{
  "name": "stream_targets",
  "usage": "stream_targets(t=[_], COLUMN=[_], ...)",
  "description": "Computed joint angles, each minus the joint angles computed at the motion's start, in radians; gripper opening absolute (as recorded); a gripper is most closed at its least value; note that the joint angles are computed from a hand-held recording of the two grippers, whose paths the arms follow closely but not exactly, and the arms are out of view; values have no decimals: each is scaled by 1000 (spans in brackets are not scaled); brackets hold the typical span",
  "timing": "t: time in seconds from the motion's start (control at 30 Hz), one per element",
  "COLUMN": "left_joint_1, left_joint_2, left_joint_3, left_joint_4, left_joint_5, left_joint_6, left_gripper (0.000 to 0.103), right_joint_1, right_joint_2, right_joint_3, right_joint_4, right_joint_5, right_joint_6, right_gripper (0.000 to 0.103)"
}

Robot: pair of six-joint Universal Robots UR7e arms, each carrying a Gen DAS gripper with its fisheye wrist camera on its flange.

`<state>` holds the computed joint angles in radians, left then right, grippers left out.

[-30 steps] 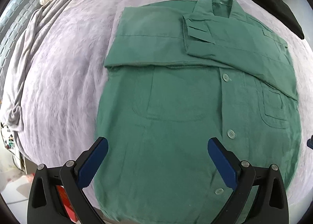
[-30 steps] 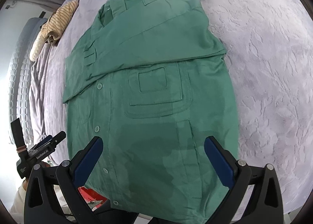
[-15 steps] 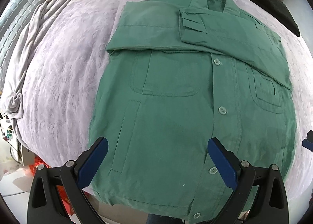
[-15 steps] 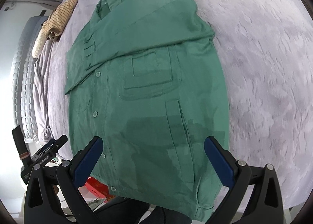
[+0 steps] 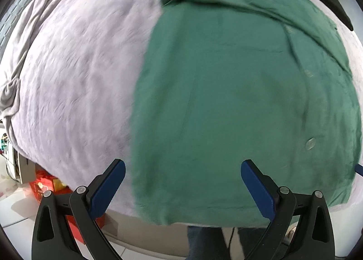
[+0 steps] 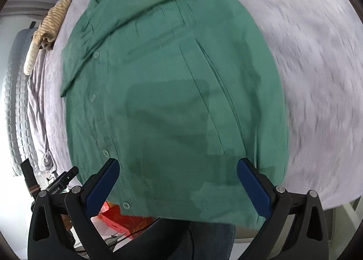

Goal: Fold large clothes
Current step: 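Move both tools to the jacket hem to prepare the next fold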

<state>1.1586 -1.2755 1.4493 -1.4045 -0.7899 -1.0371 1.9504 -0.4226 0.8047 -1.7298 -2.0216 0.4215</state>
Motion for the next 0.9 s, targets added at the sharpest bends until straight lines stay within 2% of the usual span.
stream_targets(t=[0.1,0.3,0.57,0.63,0.73,0.83,0.9], left_joint_1=[19,61,122,130,137,131,132], left_joint_2=[-54,-129,-149,-154,-152,-145,-154], left_joint_3=[54,142,192,206,216,226,244], left_joint_4=[-37,-173,-317,-345,-357,-396,-424], left_joint_5=[-23,-88,-223,-259,-284,-313,-326], left_joint_6=[23,130,249,269,293,311,327], left_gripper=[102,102,102,102,102,102,102], right_joint_1=[-1,-6,-45,-58,-76,-96,-113], right_joint_2=[-69,-172,-248,-272,-307,-333,-348], right_joint_3=[126,296,438,481,554,603,636], right_joint_4=[-89,-267,-326,-363,-473,-593,-693], right_joint_5=[-19,-91,-103,-80,-1,120,246], right_joint_6=[35,84,145,161,168,157,132], right_gripper=[103,103,103,103,103,103,103])
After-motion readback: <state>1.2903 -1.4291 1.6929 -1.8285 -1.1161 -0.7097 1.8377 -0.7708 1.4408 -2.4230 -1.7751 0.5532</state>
